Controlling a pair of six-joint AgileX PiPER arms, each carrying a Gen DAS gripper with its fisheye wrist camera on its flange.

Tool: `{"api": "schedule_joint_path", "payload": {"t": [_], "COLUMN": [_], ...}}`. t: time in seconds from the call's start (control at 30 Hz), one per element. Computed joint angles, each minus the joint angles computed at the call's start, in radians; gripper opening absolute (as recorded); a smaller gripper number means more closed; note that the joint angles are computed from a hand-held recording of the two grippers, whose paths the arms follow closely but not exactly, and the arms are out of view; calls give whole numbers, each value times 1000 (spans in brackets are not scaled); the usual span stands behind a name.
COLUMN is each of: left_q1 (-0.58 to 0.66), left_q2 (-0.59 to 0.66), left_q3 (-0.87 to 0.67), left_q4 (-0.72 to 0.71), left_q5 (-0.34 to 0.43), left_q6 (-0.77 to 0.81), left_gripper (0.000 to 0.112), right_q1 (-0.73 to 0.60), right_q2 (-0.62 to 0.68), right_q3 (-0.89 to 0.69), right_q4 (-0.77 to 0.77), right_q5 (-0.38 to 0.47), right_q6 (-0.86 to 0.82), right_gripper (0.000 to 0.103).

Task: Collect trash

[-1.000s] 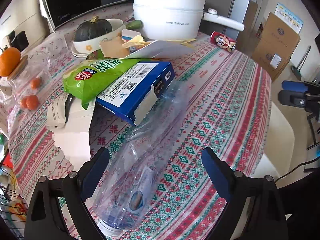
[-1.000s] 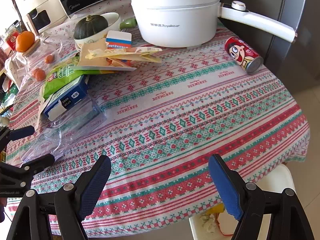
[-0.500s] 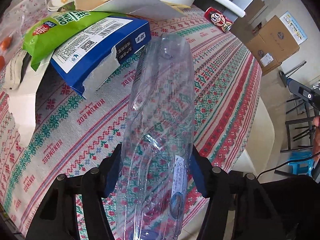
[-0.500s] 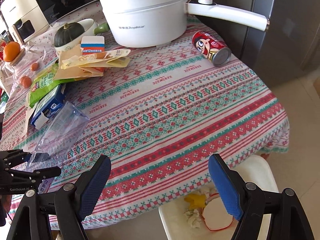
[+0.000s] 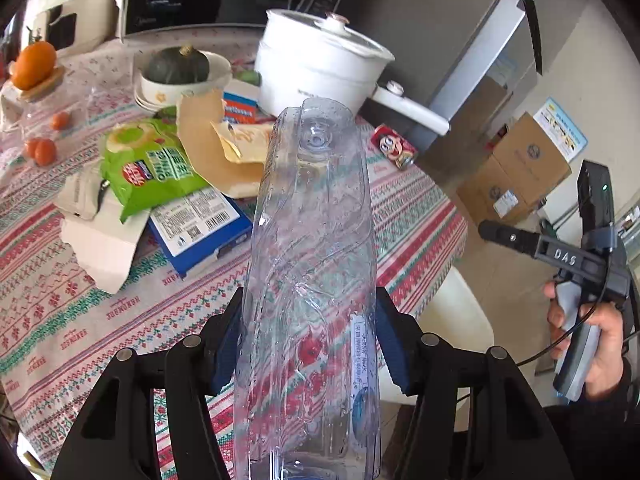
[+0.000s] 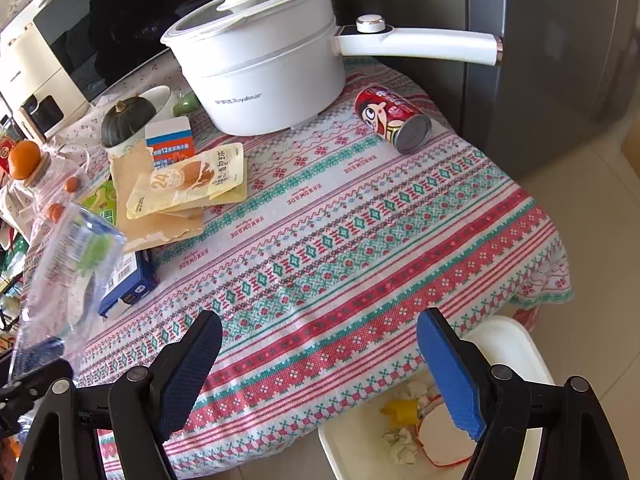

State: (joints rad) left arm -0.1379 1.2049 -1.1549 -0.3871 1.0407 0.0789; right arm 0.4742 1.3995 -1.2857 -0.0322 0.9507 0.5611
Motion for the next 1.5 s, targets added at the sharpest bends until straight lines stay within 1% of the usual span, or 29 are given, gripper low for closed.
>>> {"api": "schedule_joint_path", "payload": {"t": [0.07, 0.1, 0.13, 0.2, 0.27, 0.33, 0.4, 0.57, 0.67, 0.73, 0.8, 0.87, 0.9, 0.93, 0.97, 1.0, 1.1, 1.17, 1.27, 1.33, 1.4, 1.5], "left_q1": [8, -6, -9, 22, 95, 156, 190, 235, 301, 319, 332, 347, 355, 360, 365, 369, 380, 385, 390, 391, 385, 360], "left_q2": [-32, -43, -52, -48, -24, -1, 29, 62, 99, 115, 125, 131, 135, 138, 141, 143, 144, 138, 128, 118, 108, 83], "left_q3": [-14, -17, -18, -20, -17, -13, -19, -1, 2, 2, 3, 4, 5, 6, 8, 10, 17, 21, 23, 24, 25, 30], "left_q4": [35, 79, 117, 138, 87, 50, 31, 55, -5, -7, -4, -9, -9, -7, -5, -4, -6, -8, -17, -25, -32, -35], "left_q5": [-15, -32, -44, -55, -56, -55, -58, -90, -70, -74, -83, -85, -88, -90, -93, -95, -95, -95, -94, -93, -89, -84], "left_q6": [-51, -87, -105, -101, -46, -6, 26, 101, 162, 179, 195, 211, 215, 214, 215, 216, 227, 232, 236, 234, 231, 214], "left_gripper": [63, 63, 63, 63, 63, 63, 63, 63, 63, 63, 63, 63, 63, 63, 63, 63, 63, 63, 63, 63, 63, 63], "right_q1": [9, 14, 17, 16, 17, 26, 24, -1, -19, -13, 3, 23, 35, 48, 69, 85, 90, 91, 93, 98, 103, 99], "right_q2": [30, 53, 80, 127, 189, 261, 332, 516, 624, 706, 786, 847, 874, 912, 925, 911, 884, 838, 728, 647, 571, 451], "right_q3": [-24, -41, -60, -81, -119, -179, -241, -425, -531, -632, -740, -819, -851, -905, -919, -892, -841, -773, -632, -547, -467, -360], "right_q4": [-12, -16, -3, 57, 117, 134, 163, 220, 276, 260, 223, 203, 200, 191, 146, 108, 121, 130, 139, 136, 124, 108], "right_q5": [-5, -6, -12, -47, -69, -71, -86, -112, -127, -100, -54, -25, -9, 32, 37, 4, -31, -67, -139, -169, -192, -200], "right_q6": [7, 12, 7, -27, -72, -74, -81, -68, -47, -12, 23, 23, 9, -1, 12, 17, 12, 14, -14, -32, -45, -55], "right_gripper": [84, 84, 84, 84, 83, 82, 81, 81, 79, 78, 75, 57, 33, 10, 8, 6, 2, 1, 0, 0, 0, 0]}}
